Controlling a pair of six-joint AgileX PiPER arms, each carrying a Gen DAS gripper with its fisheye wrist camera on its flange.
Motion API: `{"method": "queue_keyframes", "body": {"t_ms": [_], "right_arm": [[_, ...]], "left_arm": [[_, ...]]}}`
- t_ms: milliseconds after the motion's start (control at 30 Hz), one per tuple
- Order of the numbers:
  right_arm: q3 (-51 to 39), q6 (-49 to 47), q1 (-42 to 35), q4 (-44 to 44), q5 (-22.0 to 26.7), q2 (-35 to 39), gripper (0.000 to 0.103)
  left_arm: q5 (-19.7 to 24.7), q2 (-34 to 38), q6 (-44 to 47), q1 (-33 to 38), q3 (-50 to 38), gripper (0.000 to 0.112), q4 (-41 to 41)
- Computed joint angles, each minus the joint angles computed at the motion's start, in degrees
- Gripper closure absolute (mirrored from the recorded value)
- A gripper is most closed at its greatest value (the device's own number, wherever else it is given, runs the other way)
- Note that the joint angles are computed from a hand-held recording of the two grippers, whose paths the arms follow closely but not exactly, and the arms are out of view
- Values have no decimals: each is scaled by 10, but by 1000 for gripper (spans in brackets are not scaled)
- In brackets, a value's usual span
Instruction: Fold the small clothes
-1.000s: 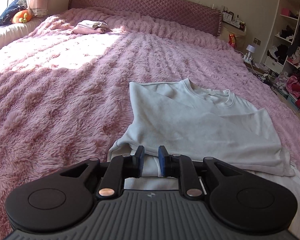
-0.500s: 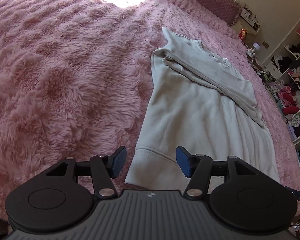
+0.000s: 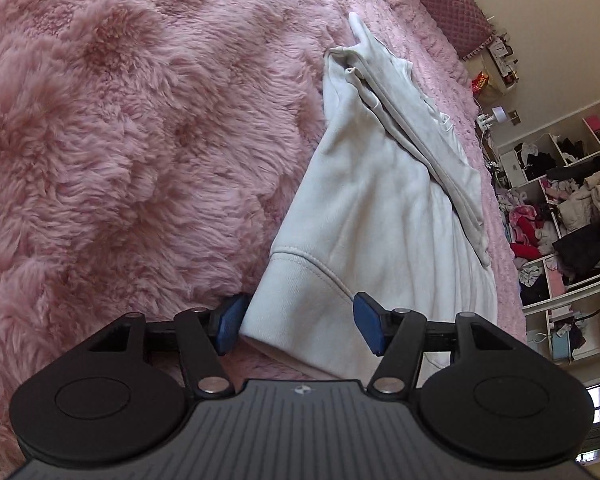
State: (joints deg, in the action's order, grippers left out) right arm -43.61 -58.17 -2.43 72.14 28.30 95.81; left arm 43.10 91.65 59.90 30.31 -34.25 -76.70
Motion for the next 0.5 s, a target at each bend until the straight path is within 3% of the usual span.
{"method": "queue_keyframes", "body": {"t_ms": [233, 333, 400, 433, 500], "right_arm": [[0, -3, -7, 4, 19, 5, 54], [1, -3, -10, 5, 26, 2, 65], [1, -2, -16, 2, 37, -1, 79], [0, -6, -24, 2, 57, 1, 92], [2, -18, -30, 13, 69, -1, 94]], "left_arm": [[17, 31, 46, -2, 3, 38, -49], [43, 29, 83, 17, 21, 41, -69], [57, 25, 101, 28, 31, 60, -71], [62, 23, 105, 30, 33, 68, -68], [68, 19, 113, 24, 33, 90, -65]]}}
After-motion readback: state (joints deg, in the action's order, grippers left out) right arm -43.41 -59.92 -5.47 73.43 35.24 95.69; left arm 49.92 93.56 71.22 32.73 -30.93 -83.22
